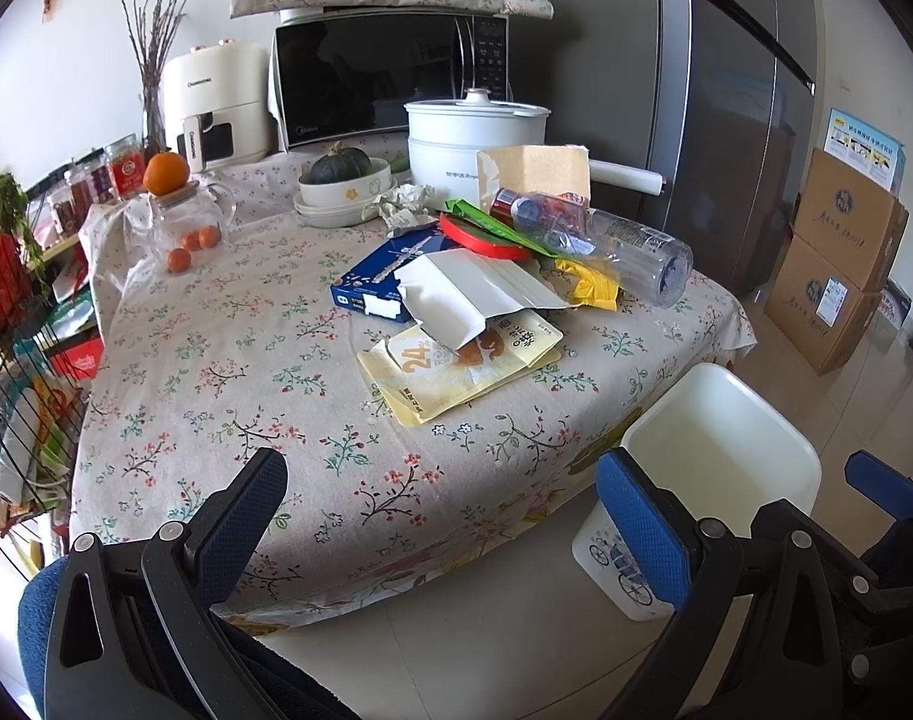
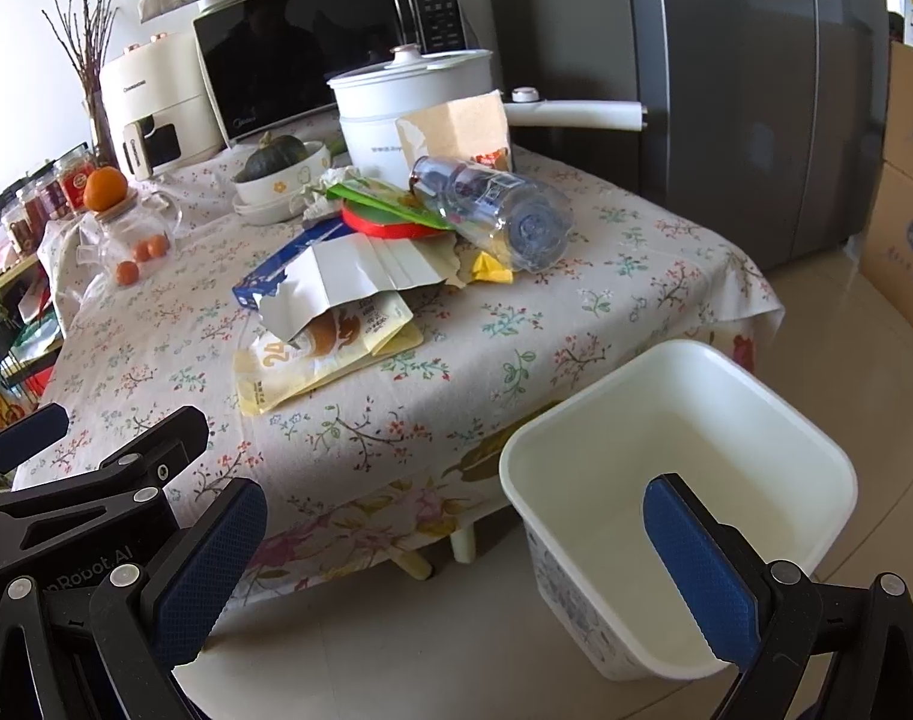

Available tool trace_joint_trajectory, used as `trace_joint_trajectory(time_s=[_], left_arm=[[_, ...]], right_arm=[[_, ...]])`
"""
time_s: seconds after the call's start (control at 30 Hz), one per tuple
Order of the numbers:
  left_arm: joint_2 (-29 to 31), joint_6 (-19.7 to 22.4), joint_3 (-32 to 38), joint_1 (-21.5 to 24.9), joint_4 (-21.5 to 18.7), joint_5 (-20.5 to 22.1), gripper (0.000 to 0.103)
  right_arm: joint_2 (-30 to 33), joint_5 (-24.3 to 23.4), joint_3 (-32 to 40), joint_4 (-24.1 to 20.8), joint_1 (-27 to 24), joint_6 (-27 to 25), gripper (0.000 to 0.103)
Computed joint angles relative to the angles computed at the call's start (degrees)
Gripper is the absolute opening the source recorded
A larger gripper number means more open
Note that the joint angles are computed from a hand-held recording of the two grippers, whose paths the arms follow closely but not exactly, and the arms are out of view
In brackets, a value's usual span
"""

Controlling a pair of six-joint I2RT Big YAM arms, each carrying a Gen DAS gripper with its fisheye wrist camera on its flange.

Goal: Collect trash
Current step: 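Grasp the clear plastic bottle with the right gripper while the left grasps the white paper box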

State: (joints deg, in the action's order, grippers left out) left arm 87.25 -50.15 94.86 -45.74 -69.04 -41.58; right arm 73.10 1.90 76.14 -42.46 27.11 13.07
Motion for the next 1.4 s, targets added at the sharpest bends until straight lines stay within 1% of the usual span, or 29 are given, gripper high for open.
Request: trace_joint_trajectory(time_s=[0.13, 0.23, 0.37, 0.47, 0.53, 0.6, 0.63, 0.7, 0.73, 0.77, 0.8, 0.83, 0.87, 0.9, 0.93, 0.97, 1.0, 1.07, 1.1, 1.13, 1.17, 1.2, 1.23, 1.27, 1.3, 1.37, 1.4], left_arm=[[0.21, -0.03, 0.06, 0.0, -0.39, -0.03, 0.103], [1.12, -0.83, 0.88, 0.31, -2.07, 0.29, 0.103], [1.62, -1.25, 1.43, 1.43, -2.93, 2.07, 0.103], [2.69, -0.04, 3.38, 3.09, -3.38, 3.41, 0.103], [4.3, 2.79, 5.95, 3.87, -3.71, 2.93, 0.103], [6.91, 7.74, 9.54, 4.35, -4.37, 1.77, 0.103], [8.36, 10.75, 11.36, 4.67, -4.42, 1.42, 0.103], [11.3, 16.52, 15.02, 5.93, -3.81, 2.27, 0.103], [12.88, 18.29, 17.01, 6.86, -3.88, 3.18, 0.103], [14.82, 18.82, 19.69, 8.0, -5.13, 4.6, 0.103], [16.91, 17.99, 22.76, 9.35, -7.3, 6.9, 0.103], [18.73, 16.29, 25.62, 10.9, -9.15, 10.21, 0.103], [19.46, 14.28, 26.81, 12.47, -9.18, 14.03, 0.103], [19.28, 12.07, 26.54, 13.93, -7.8, 17.3, 0.103], [18.5, 9.93, 25.26, 15.25, -5.56, 19.54, 0.103], [17.57, 8.13, 23.6, 16.29, -3.18, 20.66, 0.103], [16.33, 6.58, 21.45, 17.17, -1.01, 20.95, 0.103], [14.76, 2.69, 18.32, 18.89, 1.2, 20.88, 0.103], [14.07, 0.78, 16.69, 19.76, 2.17, 21.7, 0.103], [13.54, -0.83, 15.2, 20.63, 3.25, 23.34, 0.099], [13.36, -2.43, 14.18, 21.58, 3.93, 25.69, 0.092], [13.09, -4.03, 12.85, 22.5, 5.17, 28.58, 0.088], [12.82, -5.75, 11.48, 23.33, 6.78, 31.6, 0.08], [12.48, -7.49, 9.93, 24.03, 8.96, 34.41, 0.076], [12.1, -9.08, 8.3, 24.53, 11.6, 36.7, 0.075], [11.79, -11.46, 6.13, 24.94, 15.94, 39.57, 0.069], [12.04, -11.86, 6.02, 24.98, 16.96, 40.36, 0.066]], right_arm=[[0.35, -0.43, 0.33, -0.33, -0.31, 0.02, 0.103], [0.93, -0.88, 0.64, -0.83, -0.53, -0.32, 0.103], [3.04, -3.85, 2.21, -3.24, -2.49, 0.23, 0.103], [6.15, -6.18, 6.04, -6.1, -4.68, -2.2, 0.103], [9.18, -8.41, 10.74, -8.32, -6.75, -3.7, 0.103], [12.65, -10.99, 16.17, -10.58, -9.1, -3.42, 0.103], [14.22, -11.3, 18.68, -11.61, -9.93, -3.4, 0.103], [17.6, -11.08, 23.54, -13.18, -11.23, -4.06, 0.103], [19.76, -11.45, 26.49, -14.62, -11.68, -4.27, 0.103], [22.1, -12.32, 29.57, -16.23, -12.08, -4.68, 0.103], [24.91, -13.24, 33.39, -18.27, -12.37, -5.45, 0.103], [27.5, -13.47, 36.95, -19.89, -12.44, -6.16, 0.103], [29.85, -13.37, 40.24, -21.02, -12.48, -6.76, 0.103], [31.39, -13.12, 42.36, -20.87, -12.48, -6.82, 0.103], [32.34, -13.55, 43.58, -19.82, -12.64, -6.36, 0.103], [32.76, -14.71, 43.78, -18.35, -12.97, -5.39, 0.103], [32.87, -16.18, 43.37, -17.08, -13.5, -3.97, 0.103], [31.61, -19.62, 39.78, -13.89, -14.52, -0.8, 0.103], [31.5, -21.3, 38.84, -13.32, -14.9, 0.08, 0.103], [31.78, -22.59, 38.6, -13.63, -15.14, 0.08, 0.103], [32.53, -23.33, 39.39, -14.63, -15.2, -0.68, 0.103], [32.98, -23.33, 39.75, -15.27, -15.12, -1.67, 0.103], [33.31, -22.71, 40.08, -15.65, -14.88, -2.31, 0.103], [33.47, -22.32, 40.09, -15.61, -14.67, -2.82, 0.103], [33.64, -22.41, 40.05, -15.38, -14.54, -3.26, 0.103], [34.28, -22.75, 40.46, -15.52, -14.12, -3.84, 0.103], [34.65, -22.79, 40.68, -15.62, -13.88, -4.15, 0.103]])
